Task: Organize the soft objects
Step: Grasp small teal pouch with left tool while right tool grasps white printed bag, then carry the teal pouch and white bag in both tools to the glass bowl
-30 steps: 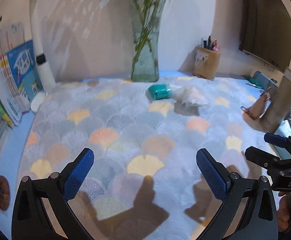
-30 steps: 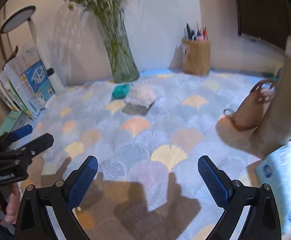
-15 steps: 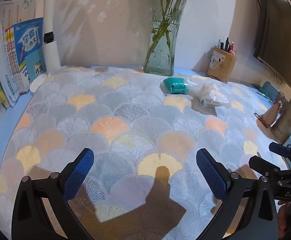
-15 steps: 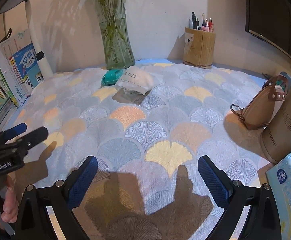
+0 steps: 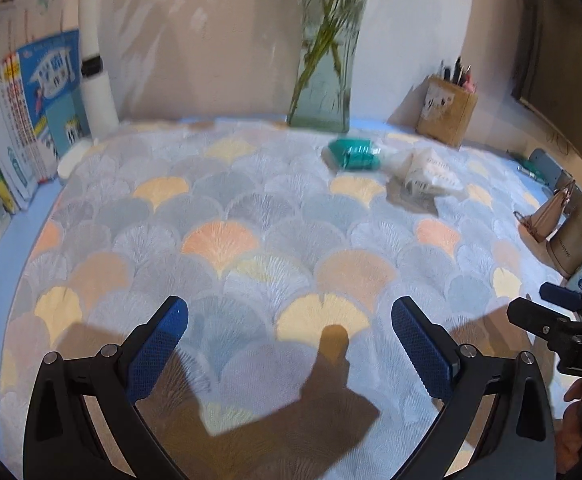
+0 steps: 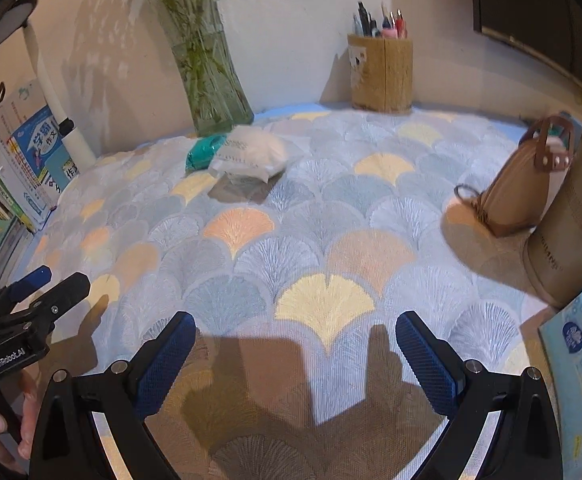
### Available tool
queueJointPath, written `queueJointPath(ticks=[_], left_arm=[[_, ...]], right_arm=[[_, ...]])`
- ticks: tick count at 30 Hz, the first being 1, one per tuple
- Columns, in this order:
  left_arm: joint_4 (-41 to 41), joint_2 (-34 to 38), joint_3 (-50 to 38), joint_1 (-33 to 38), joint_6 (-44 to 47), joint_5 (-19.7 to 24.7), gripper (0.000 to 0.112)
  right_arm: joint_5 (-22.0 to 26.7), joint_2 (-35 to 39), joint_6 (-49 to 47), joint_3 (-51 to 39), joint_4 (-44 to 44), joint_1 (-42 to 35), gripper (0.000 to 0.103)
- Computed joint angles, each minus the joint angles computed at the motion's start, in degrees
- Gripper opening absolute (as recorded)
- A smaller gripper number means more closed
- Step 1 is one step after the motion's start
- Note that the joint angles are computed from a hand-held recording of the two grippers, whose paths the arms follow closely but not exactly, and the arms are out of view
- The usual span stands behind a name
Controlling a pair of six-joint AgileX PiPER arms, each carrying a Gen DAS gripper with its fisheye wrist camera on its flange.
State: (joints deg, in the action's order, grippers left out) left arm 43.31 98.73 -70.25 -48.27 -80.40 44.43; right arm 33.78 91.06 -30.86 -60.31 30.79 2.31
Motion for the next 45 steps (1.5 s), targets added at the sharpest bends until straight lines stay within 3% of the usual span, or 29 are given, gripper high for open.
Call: queueJointPath(ticks=[4,7,10,17,22,26,31,32,33,34,35,36,40,45], left_arm=[[-10.8,-3.2,-4.5,3.1,12.3,0.6,0.101],[-15.4,-3.4,-10.5,5.9,19.2,0.2,0.101],[-17.9,1.3,-18.8,9.7,23.1,-0.9,0.101],[-32.1,16.9,-29.8,19.2,32.1,-15.4,0.101],[-43.9,26.2,-38.9,21.4,44.7,-14.5,0.095],[-39.9,29.8,-43.2,20.2,44.4,-10.9,0.095],[-38.6,34.5,-51.3,19.8,44.4,-4.1,0.093],[-38.3,35.3,-52.7,19.7,44.6,-2.7,0.088],[-37.2,36.1,-54.2,19.2,44.5,-1.5,0.076],[-37.0,36.3,-54.6,19.0,45.1,-1.2,0.069],[-38.8,36.6,-55.2,19.2,47.2,-1.1,0.053],[-39.8,36.8,-55.4,19.3,48.2,-1.1,0.049],[-41.5,34.0,-50.2,20.0,49.1,-5.2,0.043],[-35.5,29.4,-42.4,19.0,43.1,-11.3,0.043]], right_arm=[[10.4,2.3,1.8,-7.8,0.1,-1.3,0.100],[14.0,4.7,4.7,-15.4,-1.8,-0.5,0.100],[15.2,9.0,7.2,-23.0,-3.2,0.9,0.100],[7.6,19.7,13.4,-33.0,-8.6,4.9,0.100],[8.6,27.4,11.9,-40.6,-5.5,5.4,0.100],[8.2,30.9,11.8,-42.0,-5.1,5.8,0.099],[6.8,31.3,14.7,-42.0,-7.9,6.4,0.077],[6.3,31.0,13.2,-41.4,-6.5,6.2,0.064],[6.4,31.0,11.7,-41.2,-5.2,6.0,0.055],[6.1,30.7,11.0,-40.6,-4.6,6.0,0.054],[5.8,30.5,10.6,-40.1,-4.4,5.9,0.052],[5.7,30.3,9.9,-39.6,-3.7,5.7,0.050],[3.9,28.3,5.9,-35.8,0.5,4.8,0.043],[-4.8,22.5,4.4,-26.8,0.1,5.2,0.043]])
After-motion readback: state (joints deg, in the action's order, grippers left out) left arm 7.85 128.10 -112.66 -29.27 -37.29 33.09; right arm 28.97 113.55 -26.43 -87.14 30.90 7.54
